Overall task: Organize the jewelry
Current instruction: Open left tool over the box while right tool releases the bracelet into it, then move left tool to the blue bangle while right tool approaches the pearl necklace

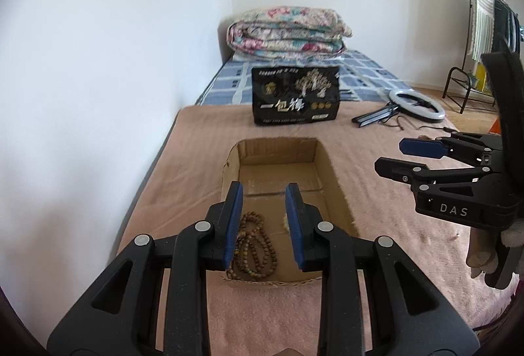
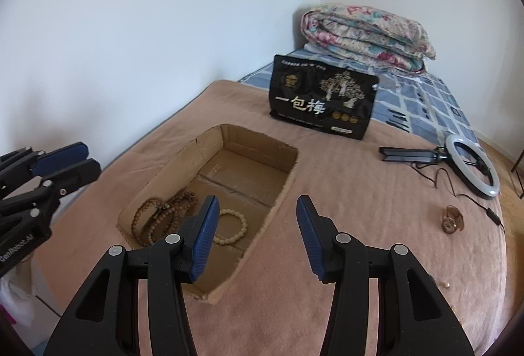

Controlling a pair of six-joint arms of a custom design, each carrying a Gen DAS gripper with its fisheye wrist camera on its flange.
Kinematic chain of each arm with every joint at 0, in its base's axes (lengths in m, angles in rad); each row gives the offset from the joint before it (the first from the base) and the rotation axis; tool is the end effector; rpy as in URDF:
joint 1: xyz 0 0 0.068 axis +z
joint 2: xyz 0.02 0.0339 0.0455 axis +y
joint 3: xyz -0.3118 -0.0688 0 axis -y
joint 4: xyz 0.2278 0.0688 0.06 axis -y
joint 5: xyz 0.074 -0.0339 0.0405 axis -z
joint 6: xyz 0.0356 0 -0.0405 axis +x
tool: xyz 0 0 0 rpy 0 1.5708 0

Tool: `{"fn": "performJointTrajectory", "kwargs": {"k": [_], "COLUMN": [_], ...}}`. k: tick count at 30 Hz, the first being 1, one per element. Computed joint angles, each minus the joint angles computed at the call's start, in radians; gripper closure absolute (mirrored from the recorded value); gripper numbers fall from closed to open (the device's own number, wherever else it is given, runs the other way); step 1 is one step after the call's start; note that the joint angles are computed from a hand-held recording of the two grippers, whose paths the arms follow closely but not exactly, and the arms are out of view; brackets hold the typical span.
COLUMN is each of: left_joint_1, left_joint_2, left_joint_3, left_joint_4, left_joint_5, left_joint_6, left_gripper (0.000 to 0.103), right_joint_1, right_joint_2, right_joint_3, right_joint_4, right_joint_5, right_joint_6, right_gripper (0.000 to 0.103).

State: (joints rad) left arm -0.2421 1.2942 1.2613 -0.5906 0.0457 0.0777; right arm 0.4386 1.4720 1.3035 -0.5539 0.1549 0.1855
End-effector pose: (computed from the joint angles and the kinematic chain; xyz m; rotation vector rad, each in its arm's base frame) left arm 0.2457 -0.0623 0.4020 0.3752 2.1649 -0.1425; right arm 0.2792 0.1249 0.3725 -0.2090 2.2775 0.1481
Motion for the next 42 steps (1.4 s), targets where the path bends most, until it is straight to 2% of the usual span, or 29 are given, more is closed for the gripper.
{"fn": "performJointTrajectory", "kwargs": {"k": [2, 4, 6, 8, 9, 11, 13, 17, 19, 24, 29, 35, 38, 39, 41, 42], "left_joint_1": [-0.028, -0.067, -0.108, -0.152, -0.172, -0.218, -0.255, -0.33, -0.371, -0.439, -0.501, -0.56, -0.597, -0.607, -0.626, -0.637], "left_joint_2": [-0.017, -0.033, -0.041, -0.052, -0.055, -0.056, -0.049, -0.018, 0.007, 0.08, 0.177, 0.3, 0.367, 0.381, 0.415, 0.434], "left_joint_3": [0.005, 0.009, 0.016, 0.018, 0.017, 0.021, 0.028, 0.037, 0.038, 0.044, 0.072, 0.127, 0.172, 0.177, 0.195, 0.204], "left_joint_4": [-0.007, -0.012, -0.016, -0.012, -0.008, -0.008, -0.011, -0.005, 0.007, 0.038, 0.054, 0.061, 0.039, 0.041, 0.045, 0.053], "left_joint_5": [-0.012, -0.034, -0.057, -0.077, -0.088, -0.112, -0.13, -0.149, -0.158, -0.119, -0.087, -0.064, -0.046, -0.043, -0.037, -0.036], "left_joint_6": [-0.007, -0.016, -0.026, -0.041, -0.047, -0.057, -0.068, -0.094, -0.108, -0.143, -0.177, -0.194, -0.192, -0.189, -0.184, -0.185], "left_gripper": [0.077, 0.077, 0.075, 0.06, 0.058, 0.058, 0.058, 0.057, 0.057, 0.057, 0.057, 0.057, 0.057, 0.056, 0.038, 0.036], "right_joint_1": [-0.01, -0.021, -0.038, -0.062, -0.077, -0.112, -0.158, -0.285, -0.359, -0.636, -0.917, -1.136, -1.192, -1.218, -1.251, -1.267], "right_joint_2": [-0.03, -0.065, -0.104, -0.138, -0.159, -0.199, -0.242, -0.322, -0.358, -0.428, -0.431, -0.372, -0.34, -0.335, -0.308, -0.299], "right_joint_3": [-0.016, -0.036, -0.061, -0.079, -0.089, -0.11, -0.134, -0.171, -0.189, -0.237, -0.281, -0.324, -0.358, -0.37, -0.39, -0.398], "right_joint_4": [-0.006, -0.01, -0.007, -0.015, -0.02, -0.031, -0.037, -0.064, -0.077, -0.106, -0.111, -0.097, -0.067, -0.062, -0.044, -0.039], "right_joint_5": [0.005, 0.014, 0.02, 0.016, 0.013, 0.004, -0.015, -0.063, -0.097, -0.215, -0.335, -0.449, -0.474, -0.488, -0.506, -0.516], "right_joint_6": [-0.008, -0.017, -0.027, -0.04, -0.047, -0.061, -0.081, -0.142, -0.175, -0.321, -0.479, -0.599, -0.641, -0.66, -0.678, -0.688], "right_gripper": [0.055, 0.046, 0.043, 0.043, 0.043, 0.04, 0.031, 0.03, 0.022, 0.022, 0.022, 0.022, 0.022, 0.022, 0.022, 0.022]}}
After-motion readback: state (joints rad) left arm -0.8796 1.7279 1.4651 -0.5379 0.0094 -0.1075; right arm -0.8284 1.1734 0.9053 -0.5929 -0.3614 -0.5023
